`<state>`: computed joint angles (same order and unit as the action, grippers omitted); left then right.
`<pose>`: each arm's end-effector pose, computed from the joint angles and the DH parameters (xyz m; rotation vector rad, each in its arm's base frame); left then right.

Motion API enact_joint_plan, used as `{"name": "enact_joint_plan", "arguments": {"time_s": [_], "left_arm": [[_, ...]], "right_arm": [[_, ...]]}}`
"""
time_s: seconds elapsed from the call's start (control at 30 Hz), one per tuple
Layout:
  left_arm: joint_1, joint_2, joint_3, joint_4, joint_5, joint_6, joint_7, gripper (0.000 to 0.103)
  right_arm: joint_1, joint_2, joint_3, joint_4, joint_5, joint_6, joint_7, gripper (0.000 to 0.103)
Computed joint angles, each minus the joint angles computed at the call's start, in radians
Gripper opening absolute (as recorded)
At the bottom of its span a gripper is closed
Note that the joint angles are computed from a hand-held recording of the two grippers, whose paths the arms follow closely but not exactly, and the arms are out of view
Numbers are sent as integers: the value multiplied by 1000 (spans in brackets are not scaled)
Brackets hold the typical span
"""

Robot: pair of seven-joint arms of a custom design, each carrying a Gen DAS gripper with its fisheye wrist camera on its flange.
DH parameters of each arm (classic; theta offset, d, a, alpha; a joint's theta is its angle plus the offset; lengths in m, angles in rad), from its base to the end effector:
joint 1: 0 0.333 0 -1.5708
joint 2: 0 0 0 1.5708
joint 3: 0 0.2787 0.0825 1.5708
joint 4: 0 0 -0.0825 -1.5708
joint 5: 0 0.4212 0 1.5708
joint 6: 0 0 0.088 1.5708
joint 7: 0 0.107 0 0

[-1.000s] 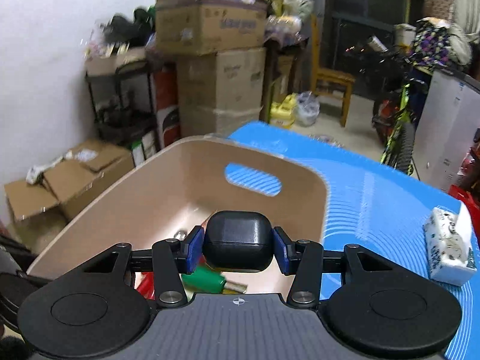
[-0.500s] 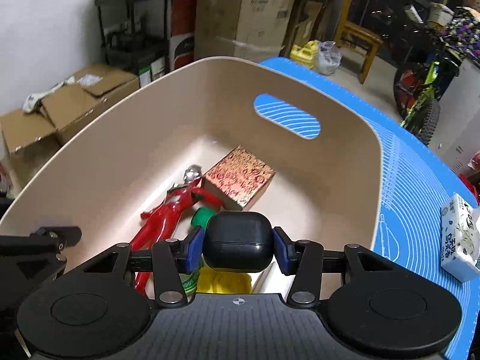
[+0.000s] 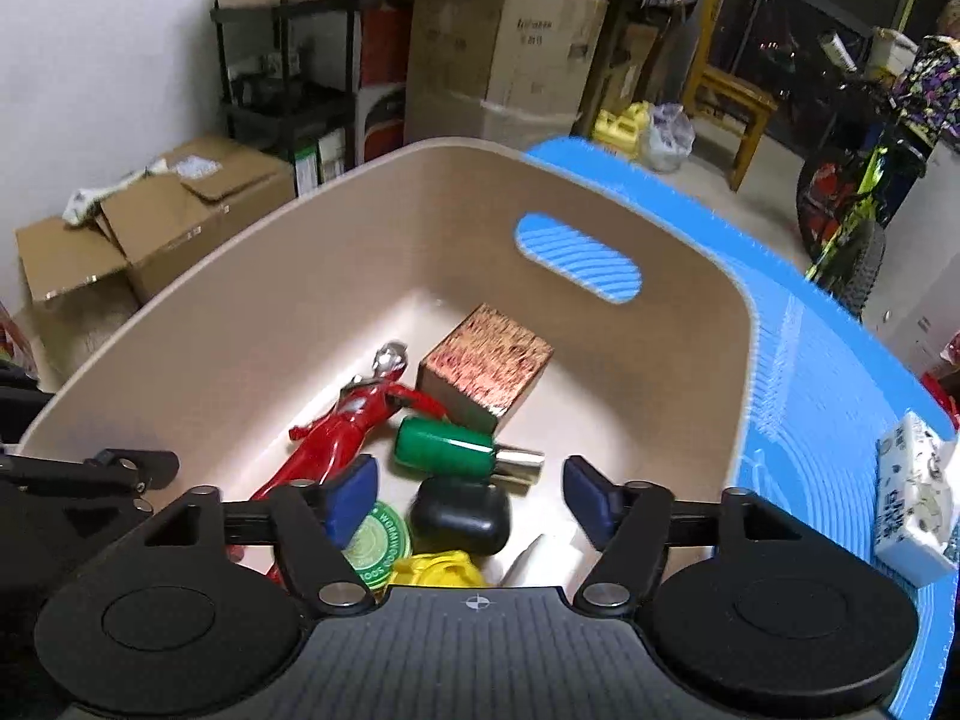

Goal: Organize rigid objects
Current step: 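Carry the black earbud case into the basket and open the right gripper, then return the right gripper to the mat and grasp the white pill bottle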

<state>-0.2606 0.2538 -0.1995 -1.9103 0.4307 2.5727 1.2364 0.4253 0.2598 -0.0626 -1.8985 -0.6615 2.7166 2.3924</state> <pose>0.5974 -0.2979 0.3540 -1.4761 2.2873 -0.3949 0.6222 0.2619 0.3659 -1.9202 1.7725 -0.7304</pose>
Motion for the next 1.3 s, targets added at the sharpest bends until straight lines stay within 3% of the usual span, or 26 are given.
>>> {"name": "enact_joint_plan", "arguments": {"time_s": [0.2, 0.63, 0.83, 0.93, 1.1, 1.3], "left_arm": [[-1, -1, 2, -3, 4, 1, -3, 15], [-21, -1, 10, 6, 65, -24, -61, 17], [-23, 3, 9, 13, 80, -33, -73, 17], [-25, 6, 9, 17, 87, -37, -78, 17], [-28, 6, 10, 17, 99, -40, -87, 18], [-31, 9, 11, 21, 113, -46, -93, 18]], "right_arm": [[-38, -137, -15, -147, -129, 113, 128, 82], [-274, -308, 56, -385, -194, 375, 136, 83], [-319, -290, 76, -451, 38, 436, -129, 83], [-282, -266, 79, -477, 399, 440, -510, 83], [-268, -222, 132, -463, 836, 413, -981, 83], [-265, -157, 166, -412, 1060, 385, -1254, 83]]}}
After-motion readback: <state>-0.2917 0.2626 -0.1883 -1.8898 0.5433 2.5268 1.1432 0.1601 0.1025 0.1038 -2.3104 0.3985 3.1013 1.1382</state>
